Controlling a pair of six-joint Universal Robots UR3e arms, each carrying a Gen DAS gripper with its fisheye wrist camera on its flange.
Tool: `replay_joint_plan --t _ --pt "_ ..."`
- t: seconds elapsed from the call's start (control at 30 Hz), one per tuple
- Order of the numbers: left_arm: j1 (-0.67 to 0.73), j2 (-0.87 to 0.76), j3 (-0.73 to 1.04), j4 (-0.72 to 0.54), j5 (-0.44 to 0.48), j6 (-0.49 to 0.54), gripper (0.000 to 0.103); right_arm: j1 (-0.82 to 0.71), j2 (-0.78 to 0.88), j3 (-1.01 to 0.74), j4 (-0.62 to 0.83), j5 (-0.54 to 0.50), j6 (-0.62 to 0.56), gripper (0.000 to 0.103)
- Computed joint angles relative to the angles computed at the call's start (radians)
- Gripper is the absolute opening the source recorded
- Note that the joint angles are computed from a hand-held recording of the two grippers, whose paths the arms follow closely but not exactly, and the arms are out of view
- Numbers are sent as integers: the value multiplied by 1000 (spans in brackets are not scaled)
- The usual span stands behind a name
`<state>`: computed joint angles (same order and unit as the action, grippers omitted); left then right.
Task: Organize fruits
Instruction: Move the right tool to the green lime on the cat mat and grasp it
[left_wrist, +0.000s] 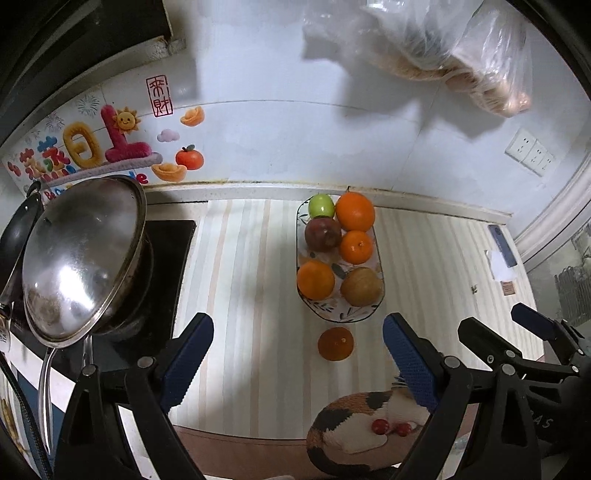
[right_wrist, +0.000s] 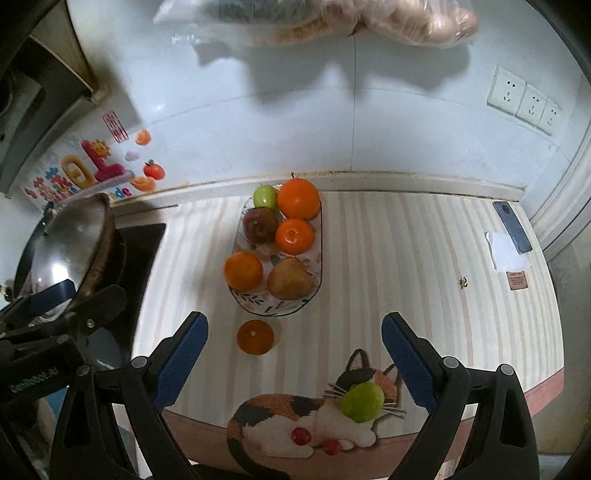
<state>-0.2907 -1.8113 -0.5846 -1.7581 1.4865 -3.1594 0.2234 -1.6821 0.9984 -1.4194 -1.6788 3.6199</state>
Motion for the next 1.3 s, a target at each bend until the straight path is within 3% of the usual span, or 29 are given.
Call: replay_joint_plan --t 0.3,0.4,0.53,0.77,0.93,1.13,1.2,1.3 --pt "-14 30 -18 13 2 -14 94 -18 -45 -10 7 26 12 97" --pt "-22 22 -40 19 -2 -18 100 -131 -142 131 -23 133 -21 100" --pt "-59 0 -111 70 56 -27 101 -327 -276 360 -4 267 -103 100" --pt "-131 -165 -133 73 94 -27 101 -593 -444 759 12 358 -261 100" --pt "-160 -320 -42 23 85 -38 101 -672 -496 953 18 383 -334 94" --pt "-182 -554 191 -102 65 -33 101 -661 -488 1051 -12 390 -334 91" --pt "-185 -614 260 -143 52 -23 98 -654 -483 1070 -24 397 -329 91" --pt "-188 -622 227 -106 49 -32 67 -642 -463 1105 -55 407 -319 85"
